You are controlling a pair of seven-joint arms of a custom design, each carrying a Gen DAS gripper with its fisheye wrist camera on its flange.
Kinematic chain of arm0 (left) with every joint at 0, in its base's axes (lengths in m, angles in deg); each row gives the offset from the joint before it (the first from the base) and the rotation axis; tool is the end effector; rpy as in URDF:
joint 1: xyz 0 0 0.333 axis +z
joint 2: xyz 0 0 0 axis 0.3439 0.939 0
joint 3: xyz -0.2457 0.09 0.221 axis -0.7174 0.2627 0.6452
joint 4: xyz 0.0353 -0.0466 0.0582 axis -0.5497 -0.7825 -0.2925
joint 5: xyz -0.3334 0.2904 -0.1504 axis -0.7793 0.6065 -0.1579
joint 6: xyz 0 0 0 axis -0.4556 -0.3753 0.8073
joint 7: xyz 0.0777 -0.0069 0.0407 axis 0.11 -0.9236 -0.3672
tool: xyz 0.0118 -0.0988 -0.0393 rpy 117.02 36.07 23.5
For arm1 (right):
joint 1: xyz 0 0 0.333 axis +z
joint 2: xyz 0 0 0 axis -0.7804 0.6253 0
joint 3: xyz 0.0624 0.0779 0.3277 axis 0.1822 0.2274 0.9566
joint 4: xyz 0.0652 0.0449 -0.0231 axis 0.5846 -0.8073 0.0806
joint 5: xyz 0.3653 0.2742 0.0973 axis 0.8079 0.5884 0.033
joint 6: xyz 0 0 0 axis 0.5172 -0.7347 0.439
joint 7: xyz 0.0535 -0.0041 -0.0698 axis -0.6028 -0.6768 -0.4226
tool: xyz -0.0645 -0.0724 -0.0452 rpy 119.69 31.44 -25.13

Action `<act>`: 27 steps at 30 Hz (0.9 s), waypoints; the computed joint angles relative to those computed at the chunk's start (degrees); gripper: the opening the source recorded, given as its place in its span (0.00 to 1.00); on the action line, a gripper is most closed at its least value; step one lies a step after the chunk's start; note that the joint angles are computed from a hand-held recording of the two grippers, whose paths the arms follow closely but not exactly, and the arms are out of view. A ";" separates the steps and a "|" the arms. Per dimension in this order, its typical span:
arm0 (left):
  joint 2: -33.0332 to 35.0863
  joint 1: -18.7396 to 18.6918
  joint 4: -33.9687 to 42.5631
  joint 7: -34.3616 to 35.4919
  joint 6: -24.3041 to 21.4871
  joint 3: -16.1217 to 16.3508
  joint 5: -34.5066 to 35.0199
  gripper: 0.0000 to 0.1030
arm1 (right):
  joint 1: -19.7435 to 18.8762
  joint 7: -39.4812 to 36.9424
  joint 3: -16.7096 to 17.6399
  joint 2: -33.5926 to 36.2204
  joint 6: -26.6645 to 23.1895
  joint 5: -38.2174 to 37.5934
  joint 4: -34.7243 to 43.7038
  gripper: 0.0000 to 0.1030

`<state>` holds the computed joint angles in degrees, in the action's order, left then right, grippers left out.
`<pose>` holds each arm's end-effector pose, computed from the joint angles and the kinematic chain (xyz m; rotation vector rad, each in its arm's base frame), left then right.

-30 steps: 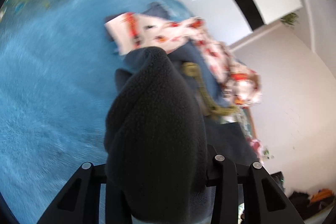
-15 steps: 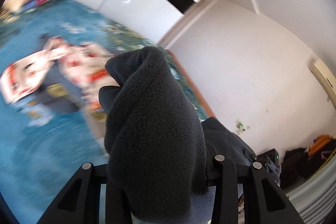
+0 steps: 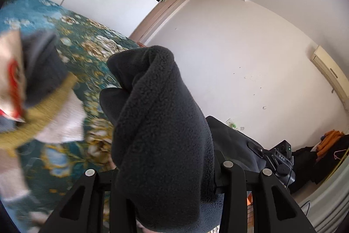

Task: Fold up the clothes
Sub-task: 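Lift the jacket bundle with both grippers and carry it toward the pink blanket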

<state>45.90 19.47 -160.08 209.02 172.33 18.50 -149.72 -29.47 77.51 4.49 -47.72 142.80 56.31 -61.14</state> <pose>0.6399 -0.1047 0.6047 1.3116 -1.9405 1.6692 0.5004 0.0311 0.6701 -0.8872 1.7243 -0.1436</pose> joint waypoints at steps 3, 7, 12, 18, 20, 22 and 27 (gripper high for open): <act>0.98 -1.06 -2.74 1.36 1.52 -1.17 -1.43 0.40 | 0.79 -4.49 -3.54 -1.01 0.21 0.46 -1.80 0.41; 1.08 -1.64 -6.51 2.45 2.37 -1.88 -1.52 0.40 | 3.69 -10.20 -8.36 -3.59 2.23 4.56 -7.13 0.41; -0.92 -2.20 -11.14 5.75 3.41 -1.67 -0.76 0.41 | 14.60 -17.45 -18.24 -11.47 11.82 11.01 -16.01 0.42; -3.88 -4.02 -9.69 9.62 4.06 -1.01 -5.87 0.39 | 20.34 -16.83 -22.68 -15.49 17.25 7.38 -17.84 0.41; -4.04 -4.47 -8.37 10.94 3.23 -0.54 -9.47 0.39 | 19.73 -16.43 -21.88 -14.89 16.54 4.88 -16.32 0.41; -4.03 -4.67 -9.78 12.26 4.32 -0.73 -8.87 0.39 | 22.06 -17.06 -23.42 -16.20 18.77 2.32 -15.93 0.41; -0.91 -4.72 -11.61 7.07 5.52 -1.32 -3.49 0.39 | 21.99 -14.09 -25.04 -18.50 22.94 -0.22 -19.99 0.42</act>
<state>44.98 14.75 -171.68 216.09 177.84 17.18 -153.20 -7.48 63.41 -20.55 -66.22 165.73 56.09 -81.13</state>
